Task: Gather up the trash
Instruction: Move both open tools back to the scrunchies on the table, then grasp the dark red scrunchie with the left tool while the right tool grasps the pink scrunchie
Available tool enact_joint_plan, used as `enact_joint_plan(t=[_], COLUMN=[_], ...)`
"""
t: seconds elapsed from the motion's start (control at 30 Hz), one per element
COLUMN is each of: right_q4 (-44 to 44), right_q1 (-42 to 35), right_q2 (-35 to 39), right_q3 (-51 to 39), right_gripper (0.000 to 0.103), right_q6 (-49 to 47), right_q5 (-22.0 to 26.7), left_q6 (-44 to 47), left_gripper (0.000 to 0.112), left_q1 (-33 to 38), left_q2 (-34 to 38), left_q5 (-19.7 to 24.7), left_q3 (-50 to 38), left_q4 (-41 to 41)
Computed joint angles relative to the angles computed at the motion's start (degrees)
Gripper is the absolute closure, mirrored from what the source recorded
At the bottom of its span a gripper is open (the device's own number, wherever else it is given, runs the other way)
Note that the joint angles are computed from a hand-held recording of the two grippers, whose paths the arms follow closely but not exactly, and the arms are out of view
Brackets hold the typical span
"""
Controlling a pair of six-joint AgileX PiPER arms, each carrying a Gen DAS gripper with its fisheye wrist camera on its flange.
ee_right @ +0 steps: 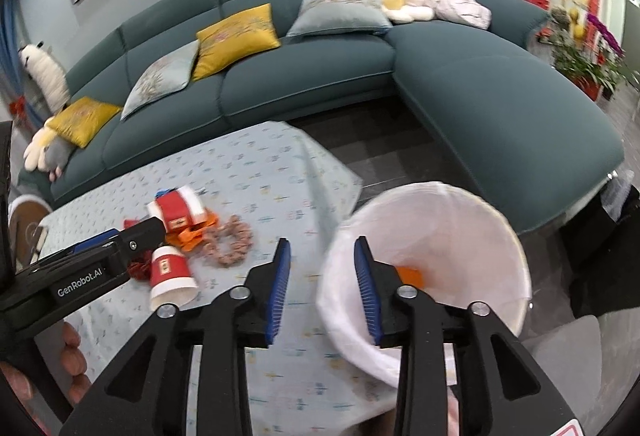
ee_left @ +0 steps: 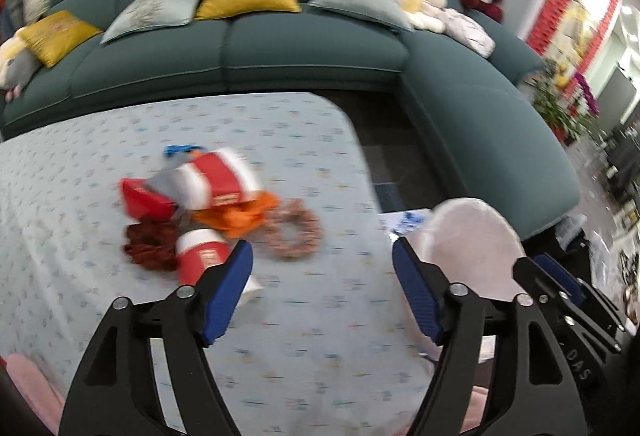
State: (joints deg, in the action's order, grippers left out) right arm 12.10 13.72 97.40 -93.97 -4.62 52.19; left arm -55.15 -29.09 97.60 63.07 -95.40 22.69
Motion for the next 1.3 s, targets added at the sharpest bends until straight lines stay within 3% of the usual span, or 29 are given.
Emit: enact_joint_plan(t=[0.23,0.4,0.57,0.87,1.17,1.27,1.3], right_q4=[-3.28,-5.58,-6.43,-8.45,-9.26,-9.44,-9.46], right_q1=[8.56,14.42,17.9,20.7,20.49,20.41,20.36], right_q2=[3.67,9.47,16.8,31.21,39.31,40.42,40.55], right_q3=[-2.51,-7.1,-14.2,-30.83,-39.3,-40.03,-39.89], right_gripper=[0.065,0.065,0.065,0.065,0.066,0.072,0.079], right_q6=[5.46,8.85,11.21,13.81,13.89,13.63,13.55], right_q5=[0.32,0.98,2.9,9.17,13.38,13.92,13.85], left_q6=[0.22,5.82,13.1,22.02,29.4,30.57,30.9], left_gripper=[0.033,0.033,0.033,0.035,0.065,0.081,0.088], left_q1=[9.71,19.88,29.31,35.2,36.35,36.12,36.13], left_q2=[-9.14,-12.09,-10.51,-3.3,1.37,1.45,1.38], left_q5=[-5.0,-8.98,-12.86,-16.88,-19.61,-20.08,-20.11], left_q3=[15.13,23.01,27.11,27.18,26.36,26.37,26.4], left_q4=[-2.14,-7.21,-12.93,-18.55,-24.69,-24.95,-25.09])
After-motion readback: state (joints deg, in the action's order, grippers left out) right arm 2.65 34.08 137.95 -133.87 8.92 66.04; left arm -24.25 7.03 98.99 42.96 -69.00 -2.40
